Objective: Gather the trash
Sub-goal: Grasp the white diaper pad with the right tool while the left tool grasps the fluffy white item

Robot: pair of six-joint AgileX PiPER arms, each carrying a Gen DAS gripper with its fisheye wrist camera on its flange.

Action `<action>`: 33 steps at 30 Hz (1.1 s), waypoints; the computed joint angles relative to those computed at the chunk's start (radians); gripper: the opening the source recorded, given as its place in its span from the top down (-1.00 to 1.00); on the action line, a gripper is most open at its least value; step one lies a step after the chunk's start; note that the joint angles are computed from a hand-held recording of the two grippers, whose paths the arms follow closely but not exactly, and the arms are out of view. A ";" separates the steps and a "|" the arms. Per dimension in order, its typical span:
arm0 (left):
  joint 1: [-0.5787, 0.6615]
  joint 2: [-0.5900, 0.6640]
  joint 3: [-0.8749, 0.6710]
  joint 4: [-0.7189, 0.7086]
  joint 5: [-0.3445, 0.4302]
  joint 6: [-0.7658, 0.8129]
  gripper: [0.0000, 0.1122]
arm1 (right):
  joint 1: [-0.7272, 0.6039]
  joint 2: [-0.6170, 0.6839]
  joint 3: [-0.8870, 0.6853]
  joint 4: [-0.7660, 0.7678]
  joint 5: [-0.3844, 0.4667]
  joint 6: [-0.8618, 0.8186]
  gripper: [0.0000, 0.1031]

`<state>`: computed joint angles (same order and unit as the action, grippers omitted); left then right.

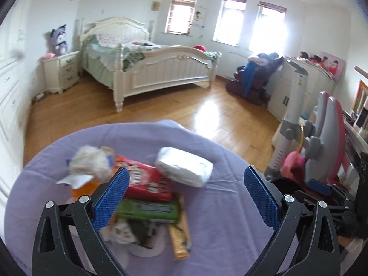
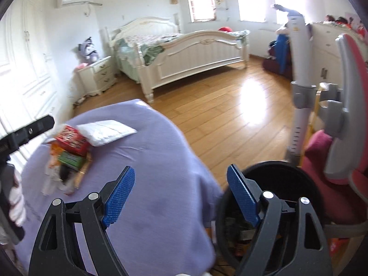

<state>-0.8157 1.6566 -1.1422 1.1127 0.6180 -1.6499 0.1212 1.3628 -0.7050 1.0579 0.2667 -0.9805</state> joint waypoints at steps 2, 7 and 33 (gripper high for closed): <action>0.061 -0.055 0.074 0.011 -0.013 -0.001 -0.74 | 0.045 0.057 -0.079 -0.025 0.047 0.061 -0.58; 0.289 -0.104 0.151 -0.153 -0.155 0.216 -0.74 | 0.095 0.275 -0.334 -0.033 0.243 0.229 -0.58; 0.576 0.075 0.073 -0.796 -0.412 1.002 0.20 | 0.357 0.680 -0.919 -0.709 0.400 0.997 -0.47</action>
<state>-0.2394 1.7313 -1.0695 0.3167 0.2055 -0.6481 0.4780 2.0432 -1.6239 0.3486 0.6667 0.0160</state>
